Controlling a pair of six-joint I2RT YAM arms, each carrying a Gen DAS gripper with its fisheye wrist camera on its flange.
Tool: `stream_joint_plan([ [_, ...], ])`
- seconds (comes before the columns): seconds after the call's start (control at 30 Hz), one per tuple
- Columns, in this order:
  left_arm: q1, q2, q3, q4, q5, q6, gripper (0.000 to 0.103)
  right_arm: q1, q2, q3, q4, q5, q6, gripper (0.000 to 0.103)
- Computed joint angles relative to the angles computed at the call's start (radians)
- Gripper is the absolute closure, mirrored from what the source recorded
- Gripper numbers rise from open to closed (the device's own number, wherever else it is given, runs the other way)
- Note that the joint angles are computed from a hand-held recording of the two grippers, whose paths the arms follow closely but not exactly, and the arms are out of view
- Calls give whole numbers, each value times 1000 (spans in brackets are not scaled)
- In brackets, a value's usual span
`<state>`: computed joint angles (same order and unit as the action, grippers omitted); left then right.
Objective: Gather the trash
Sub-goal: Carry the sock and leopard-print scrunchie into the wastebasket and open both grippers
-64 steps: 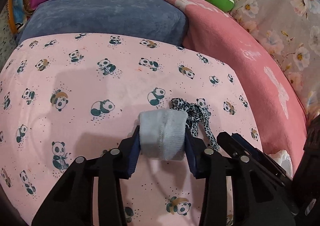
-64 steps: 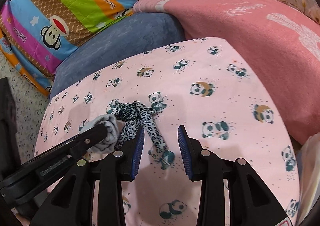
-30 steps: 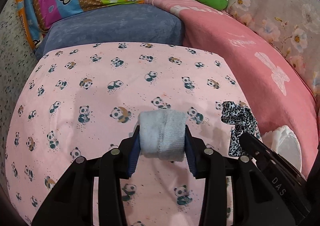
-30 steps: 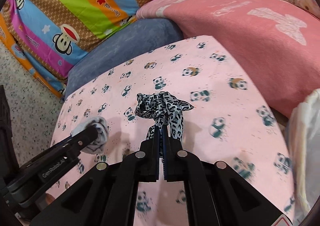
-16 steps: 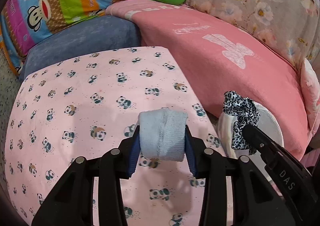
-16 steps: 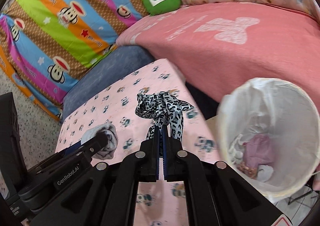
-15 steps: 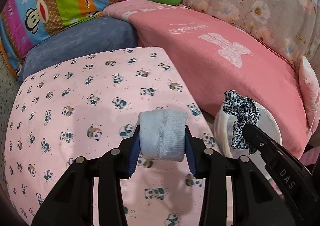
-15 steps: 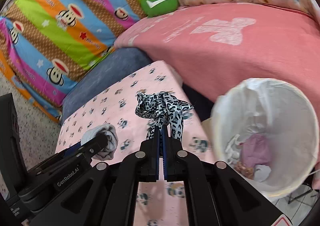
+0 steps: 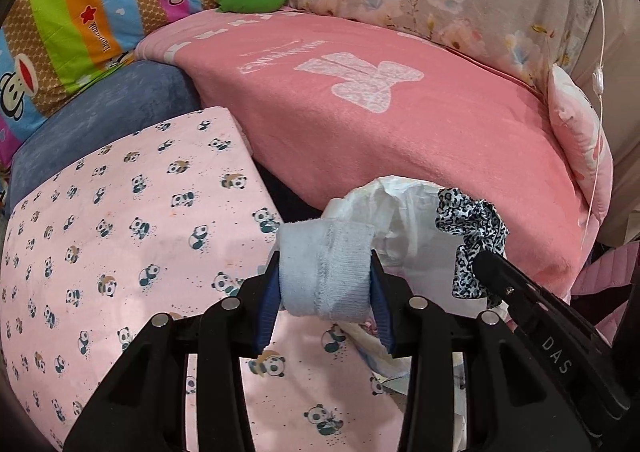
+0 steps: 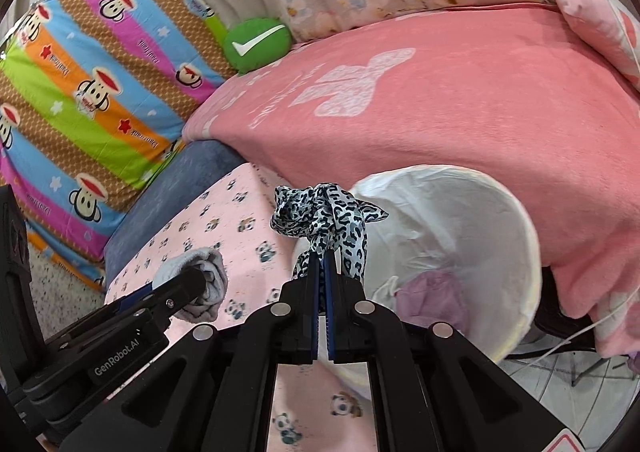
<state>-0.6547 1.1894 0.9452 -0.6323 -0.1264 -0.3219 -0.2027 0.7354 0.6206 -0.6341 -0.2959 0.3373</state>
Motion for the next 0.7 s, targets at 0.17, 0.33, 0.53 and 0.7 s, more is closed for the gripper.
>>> stream_joint_plan([
  [0.17, -67, 62, 36, 19, -8, -21, 63, -194, 14, 1, -36, -118, -123, 99],
  [0.33, -119, 109, 58, 39, -16, -38, 62, -336, 36, 1, -63, -194, -228, 98],
  [0.53, -162, 143, 78, 48, -42, -60, 45, -402, 38, 4, -87, -209, -292, 97],
  [0.7, -190, 142, 80, 63, -99, -77, 23, -467, 62, 5, -89, -241, -335, 92],
])
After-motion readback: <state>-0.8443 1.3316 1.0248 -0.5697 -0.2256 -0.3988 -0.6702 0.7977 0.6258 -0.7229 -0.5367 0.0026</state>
